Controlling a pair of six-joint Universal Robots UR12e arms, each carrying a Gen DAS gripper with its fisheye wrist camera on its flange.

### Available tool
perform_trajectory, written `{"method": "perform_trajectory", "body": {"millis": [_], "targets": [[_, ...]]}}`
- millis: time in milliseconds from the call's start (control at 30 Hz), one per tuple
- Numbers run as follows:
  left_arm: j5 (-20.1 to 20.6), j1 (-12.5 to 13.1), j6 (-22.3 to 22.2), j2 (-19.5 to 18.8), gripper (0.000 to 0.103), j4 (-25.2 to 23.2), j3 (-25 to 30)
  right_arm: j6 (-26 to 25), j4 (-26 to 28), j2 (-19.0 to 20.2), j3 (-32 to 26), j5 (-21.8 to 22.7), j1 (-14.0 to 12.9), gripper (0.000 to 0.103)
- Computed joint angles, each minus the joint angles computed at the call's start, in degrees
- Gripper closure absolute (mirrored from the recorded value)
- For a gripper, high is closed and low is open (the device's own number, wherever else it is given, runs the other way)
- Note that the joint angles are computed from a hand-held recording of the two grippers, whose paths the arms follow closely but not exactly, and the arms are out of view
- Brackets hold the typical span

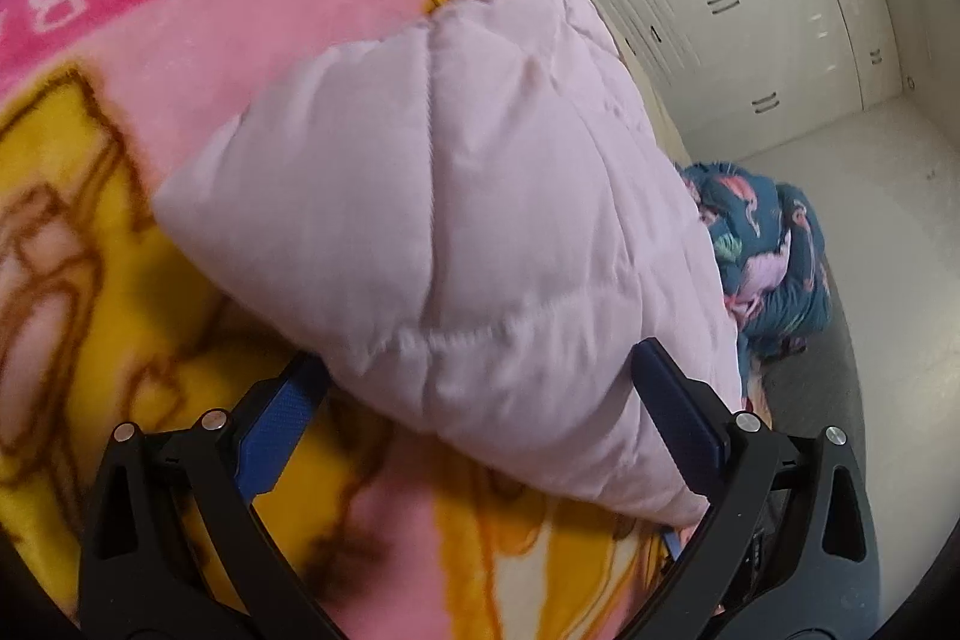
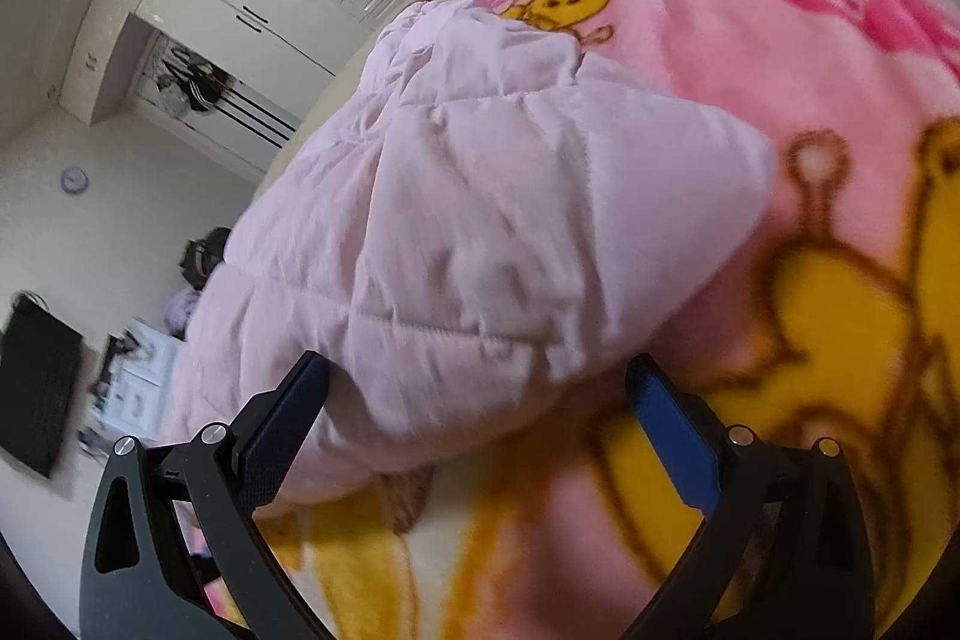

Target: Fold large clothes

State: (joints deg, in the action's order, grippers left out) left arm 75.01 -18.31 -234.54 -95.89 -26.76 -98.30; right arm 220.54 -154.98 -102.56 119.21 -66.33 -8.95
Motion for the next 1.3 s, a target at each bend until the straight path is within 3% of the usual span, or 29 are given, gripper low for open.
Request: {"method": "perform_trajectory", "body": {"millis": [100,333,533,833,900,1000,1167,1300], "targets": [[-1.24,0.64,-1.07,-0.62,0.009,1.01,0.03,3.66,-2.54,1.43,0.05,3.11,-1.22,0.004],[-2.52,1.33,-1.62,-2.12,0.008,2.69,0.36,4.17,-5.38,4.18,-1.35,3.08,-1.07,0.004],[-3.13,1.81,-2.06,-3.03,0.008,4.59,0.37,1.19,-7.04,5.40,-2.08,-0.74,0.71,0.006],[-0.84,1.31,-0.72,-3.34,0.009,5.88,0.44,-7.22,-6.26,5.70,-3.82,-5.73,3.10,0.042],[-0.03,1.03,0.33,-3.16,0.013,5.32,0.64,-9.28,-5.40,5.64,-4.32,-7.24,3.82,0.048],[2.08,0.40,3.69,-2.72,0.029,4.21,1.08,-12.57,-4.35,5.72,-5.48,-9.85,4.98,0.057],[5.93,-0.95,9.93,-1.87,0.061,1.63,2.63,-19.52,-2.55,5.57,-7.57,-15.70,7.49,0.066],[10.01,-2.54,14.98,-0.99,0.070,-0.96,4.36,-24.37,-3.43,5.05,-8.63,-17.90,8.90,0.069]]}}
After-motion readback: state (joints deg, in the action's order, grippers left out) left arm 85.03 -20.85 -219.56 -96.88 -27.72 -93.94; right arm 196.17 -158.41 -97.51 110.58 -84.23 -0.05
